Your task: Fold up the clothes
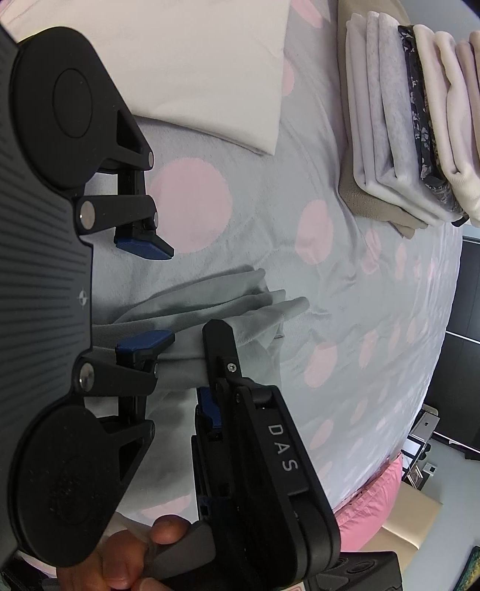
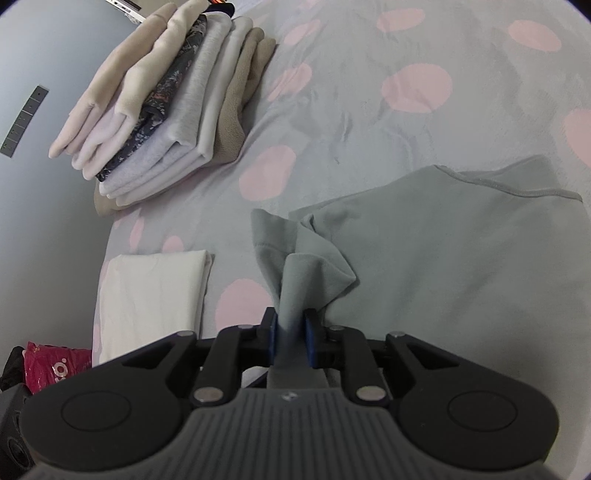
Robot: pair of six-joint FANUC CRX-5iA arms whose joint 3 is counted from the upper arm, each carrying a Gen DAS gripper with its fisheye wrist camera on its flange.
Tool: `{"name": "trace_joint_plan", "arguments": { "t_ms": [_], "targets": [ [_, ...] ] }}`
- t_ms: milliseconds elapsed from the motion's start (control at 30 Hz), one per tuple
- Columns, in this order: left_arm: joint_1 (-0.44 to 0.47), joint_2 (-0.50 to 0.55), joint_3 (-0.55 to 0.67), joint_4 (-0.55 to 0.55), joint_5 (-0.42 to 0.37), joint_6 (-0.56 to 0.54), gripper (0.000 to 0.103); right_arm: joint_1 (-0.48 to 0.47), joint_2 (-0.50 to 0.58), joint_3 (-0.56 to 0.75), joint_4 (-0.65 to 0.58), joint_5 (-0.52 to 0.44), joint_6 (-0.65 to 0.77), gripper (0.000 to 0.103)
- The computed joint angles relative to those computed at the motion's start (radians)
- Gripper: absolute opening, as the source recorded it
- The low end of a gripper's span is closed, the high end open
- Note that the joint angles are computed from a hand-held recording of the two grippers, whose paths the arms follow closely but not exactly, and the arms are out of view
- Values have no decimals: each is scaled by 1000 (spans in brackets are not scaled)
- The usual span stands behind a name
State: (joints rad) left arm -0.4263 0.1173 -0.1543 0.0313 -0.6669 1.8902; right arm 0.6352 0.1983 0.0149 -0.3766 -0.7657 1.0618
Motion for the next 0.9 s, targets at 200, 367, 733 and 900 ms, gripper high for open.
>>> {"name": "trace_joint_plan", "arguments": {
  "t_ms": [200, 367, 733, 900],
  "targets": [
    [-21, 15, 55, -68, -67, 66, 39, 22, -79, -66, 72, 50, 11, 36],
    [-53, 20, 113, -140, -129, 118, 39, 57, -156, -157, 198, 83, -36, 33],
    [-99, -40, 104, -171, -137, 121, 39, 175, -335, -418, 403, 144, -130, 16],
    [-116, -43, 93, -158, -132, 74, 39, 213, -325, -442, 318, 189, -103, 13]
  ]
}}
